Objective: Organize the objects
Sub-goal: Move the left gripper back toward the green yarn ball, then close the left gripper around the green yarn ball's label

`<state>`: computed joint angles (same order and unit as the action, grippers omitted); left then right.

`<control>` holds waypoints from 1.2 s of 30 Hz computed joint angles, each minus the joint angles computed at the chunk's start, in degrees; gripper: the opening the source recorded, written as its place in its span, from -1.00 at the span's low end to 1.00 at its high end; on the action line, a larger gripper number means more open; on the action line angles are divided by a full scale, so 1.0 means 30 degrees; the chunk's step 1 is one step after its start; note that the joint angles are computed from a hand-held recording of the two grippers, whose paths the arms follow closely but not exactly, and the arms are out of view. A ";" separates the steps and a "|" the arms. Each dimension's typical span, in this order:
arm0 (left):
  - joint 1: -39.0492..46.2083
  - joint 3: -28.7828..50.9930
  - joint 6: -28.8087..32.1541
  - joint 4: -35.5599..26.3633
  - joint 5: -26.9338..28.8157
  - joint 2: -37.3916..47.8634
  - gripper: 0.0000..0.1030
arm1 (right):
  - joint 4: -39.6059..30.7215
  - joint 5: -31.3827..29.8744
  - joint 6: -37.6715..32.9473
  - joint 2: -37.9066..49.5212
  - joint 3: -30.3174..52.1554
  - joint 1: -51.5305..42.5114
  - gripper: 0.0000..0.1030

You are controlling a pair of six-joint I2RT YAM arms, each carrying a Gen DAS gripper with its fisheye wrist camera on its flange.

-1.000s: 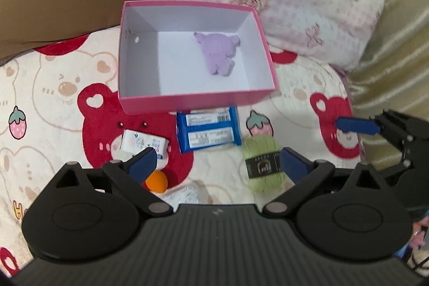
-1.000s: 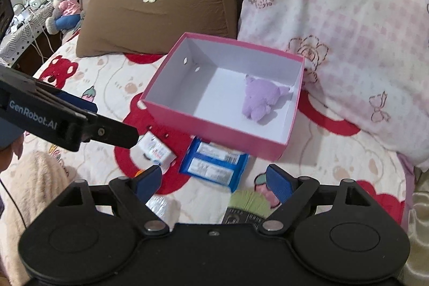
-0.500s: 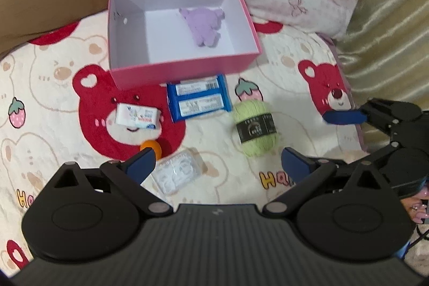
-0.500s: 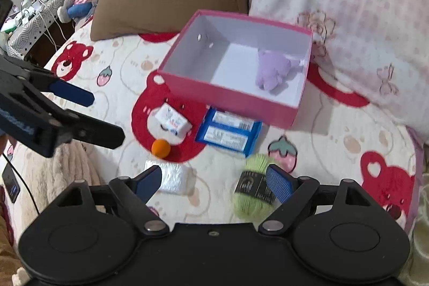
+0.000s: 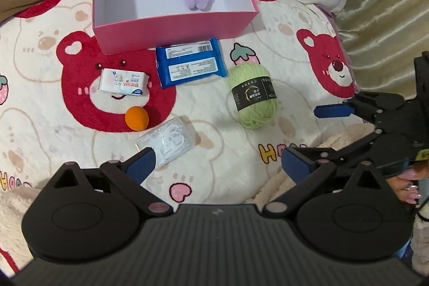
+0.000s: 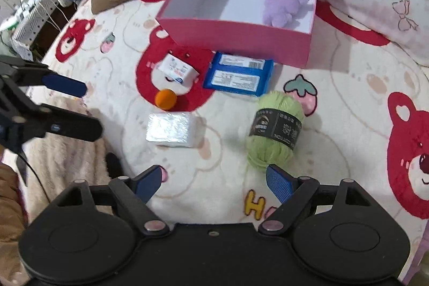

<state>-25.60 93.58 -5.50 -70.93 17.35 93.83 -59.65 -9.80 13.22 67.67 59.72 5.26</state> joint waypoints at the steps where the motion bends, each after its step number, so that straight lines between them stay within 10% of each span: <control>1: -0.0067 -0.0554 -0.0222 0.0585 0.0105 -0.0235 0.97 | 0.0594 0.0272 -0.0068 -0.0214 -0.0605 0.0016 0.70; 11: -0.0903 -0.3592 -0.0553 0.4763 0.0780 -0.0399 0.90 | 0.7138 0.3767 -0.0608 -0.2716 -0.6262 0.0480 0.70; 28: -0.1804 -0.5411 -0.2289 1.1888 0.0966 0.2927 0.83 | 1.0949 0.0132 -0.1870 0.0131 -0.7906 -0.2961 0.71; 36: -0.1516 -0.8128 -0.6023 1.6560 0.4268 0.4087 0.70 | 1.1608 -0.0354 -0.0486 -0.0084 -0.8848 -0.3264 0.69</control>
<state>-30.14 69.20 -23.57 -21.25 30.16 106.09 -24.82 -10.86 11.76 67.42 33.17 -4.53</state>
